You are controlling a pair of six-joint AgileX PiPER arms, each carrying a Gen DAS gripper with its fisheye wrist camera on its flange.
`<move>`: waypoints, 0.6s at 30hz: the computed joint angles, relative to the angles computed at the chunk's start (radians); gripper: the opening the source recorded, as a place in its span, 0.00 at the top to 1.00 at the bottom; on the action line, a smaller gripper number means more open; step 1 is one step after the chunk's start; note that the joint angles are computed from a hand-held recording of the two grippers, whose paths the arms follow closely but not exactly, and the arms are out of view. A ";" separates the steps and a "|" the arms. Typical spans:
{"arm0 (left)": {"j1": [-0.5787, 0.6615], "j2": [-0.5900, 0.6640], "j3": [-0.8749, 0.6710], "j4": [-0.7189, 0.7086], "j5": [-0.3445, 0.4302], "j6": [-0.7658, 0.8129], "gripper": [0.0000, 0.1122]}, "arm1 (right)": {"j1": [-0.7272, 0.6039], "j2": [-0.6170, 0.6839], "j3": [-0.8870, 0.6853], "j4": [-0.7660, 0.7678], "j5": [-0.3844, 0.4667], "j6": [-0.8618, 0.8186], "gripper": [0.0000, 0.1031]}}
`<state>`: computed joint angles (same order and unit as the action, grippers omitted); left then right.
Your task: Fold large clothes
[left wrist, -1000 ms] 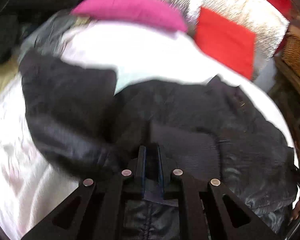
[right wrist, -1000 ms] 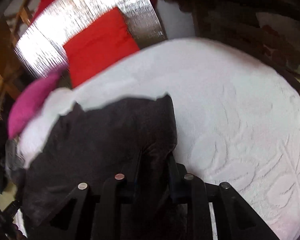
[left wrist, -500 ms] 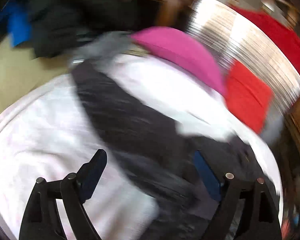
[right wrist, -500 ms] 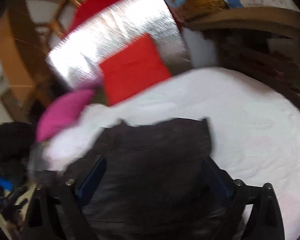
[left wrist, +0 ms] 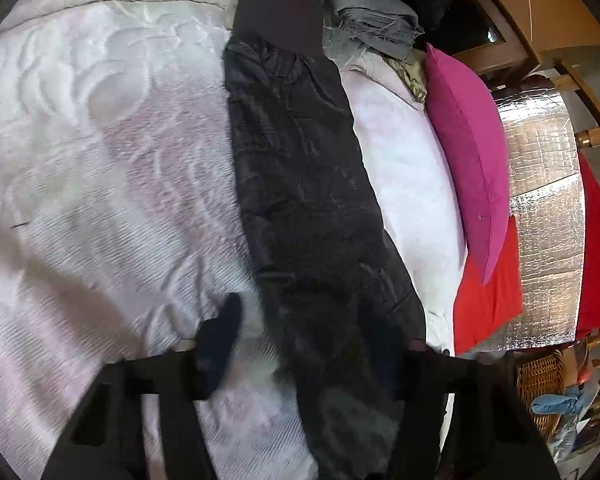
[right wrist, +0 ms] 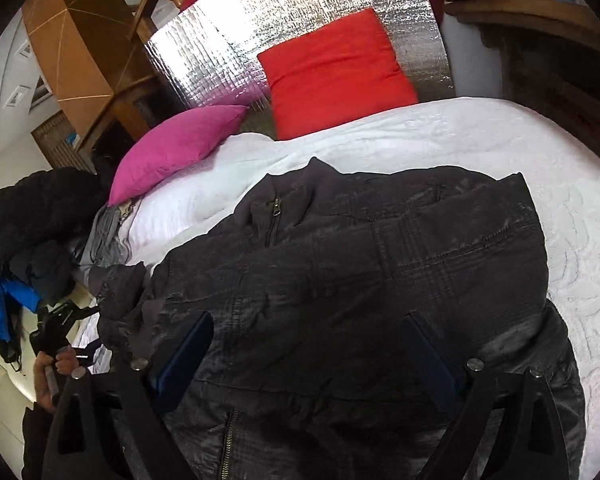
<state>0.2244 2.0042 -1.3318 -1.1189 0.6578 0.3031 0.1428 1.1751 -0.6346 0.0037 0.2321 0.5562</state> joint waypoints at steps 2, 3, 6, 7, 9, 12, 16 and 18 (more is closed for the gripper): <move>-0.015 -0.007 0.011 -0.043 -0.015 0.029 0.82 | -0.029 -0.002 0.005 0.089 -0.006 -0.094 0.09; -0.030 -0.022 0.022 -0.054 -0.042 0.053 0.89 | -0.041 -0.005 0.006 0.130 -0.002 -0.136 0.10; -0.121 -0.112 0.037 0.075 -0.149 0.013 0.93 | -0.062 -0.021 0.006 0.136 0.020 -0.139 0.12; -0.145 -0.138 0.042 0.103 -0.172 0.007 0.94 | -0.068 -0.026 0.005 0.144 0.026 -0.142 0.12; -0.246 -0.227 0.054 0.244 -0.233 -0.042 0.94 | -0.088 -0.046 0.008 0.202 0.037 -0.192 0.12; -0.380 -0.309 0.080 0.343 -0.253 -0.065 0.94 | -0.097 -0.075 0.008 0.172 0.057 -0.153 0.12; -0.594 -0.321 0.093 0.457 -0.229 -0.129 0.94 | -0.125 -0.092 0.009 0.284 0.090 -0.249 0.12; -0.683 -0.273 0.073 0.561 -0.220 -0.212 0.94 | -0.141 -0.085 0.008 0.352 0.109 -0.311 0.12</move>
<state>-0.4582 1.7307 -1.2586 -0.5582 0.4377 0.0916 0.0023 1.0900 -0.6271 0.3553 0.3414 0.2450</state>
